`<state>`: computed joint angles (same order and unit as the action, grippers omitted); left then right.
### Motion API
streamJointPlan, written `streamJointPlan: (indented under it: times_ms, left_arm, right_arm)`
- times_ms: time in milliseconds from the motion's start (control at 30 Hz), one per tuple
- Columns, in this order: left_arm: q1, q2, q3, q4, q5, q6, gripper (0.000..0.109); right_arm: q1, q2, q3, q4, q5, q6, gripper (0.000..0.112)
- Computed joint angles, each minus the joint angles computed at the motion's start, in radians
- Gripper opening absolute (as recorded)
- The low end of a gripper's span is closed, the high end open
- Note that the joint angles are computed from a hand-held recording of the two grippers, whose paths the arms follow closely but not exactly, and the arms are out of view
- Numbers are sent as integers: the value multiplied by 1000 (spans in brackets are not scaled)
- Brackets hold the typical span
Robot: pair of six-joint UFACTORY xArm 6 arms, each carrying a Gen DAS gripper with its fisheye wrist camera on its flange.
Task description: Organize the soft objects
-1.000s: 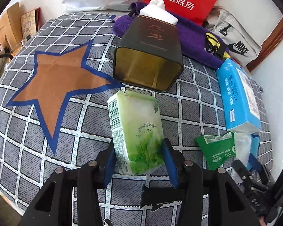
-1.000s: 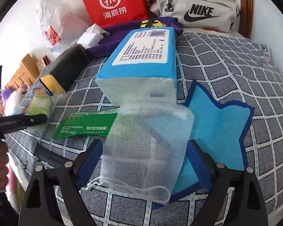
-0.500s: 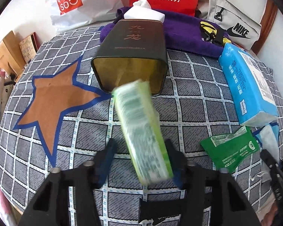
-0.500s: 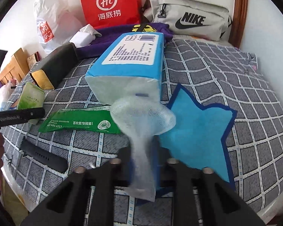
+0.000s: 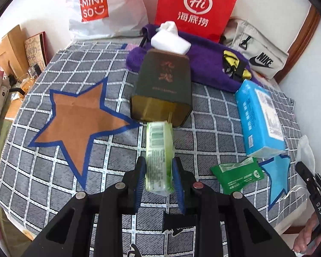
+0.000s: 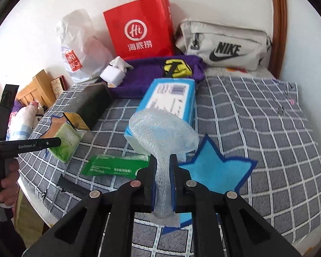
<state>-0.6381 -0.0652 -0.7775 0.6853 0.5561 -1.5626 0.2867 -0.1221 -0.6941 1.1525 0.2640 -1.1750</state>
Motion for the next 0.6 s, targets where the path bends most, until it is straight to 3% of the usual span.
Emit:
streamJointPlan:
  times_ms: [167,333,400,433,467,500,600]
  left_arm:
    - [27,-12,22,-28,-37,30,25]
    - [22,33,8,-72,27,12,25]
    - [30,29,26,-62,2,-9,28]
    - [37,27,37,-52,-27,-15,40]
    - [41,32,38,-51,-40,-6,62]
    - [41,41,31,-53,-36,4,68]
    - [36,71,7,-37,-10,4,70]
  right_arm:
    - [12,-1,-35,-10,31,-2,11]
    - [30,15,-43,-47,42,18,11]
    - [39,21,-39,-64,39,20,11]
    - [44,24,-37,-70,32,23,11]
    - [48,28,-35,-75,26,23,11]
    - [50,32,-36,-72,23,19,11]
    - [48,52,-50,-81,37,35,11]
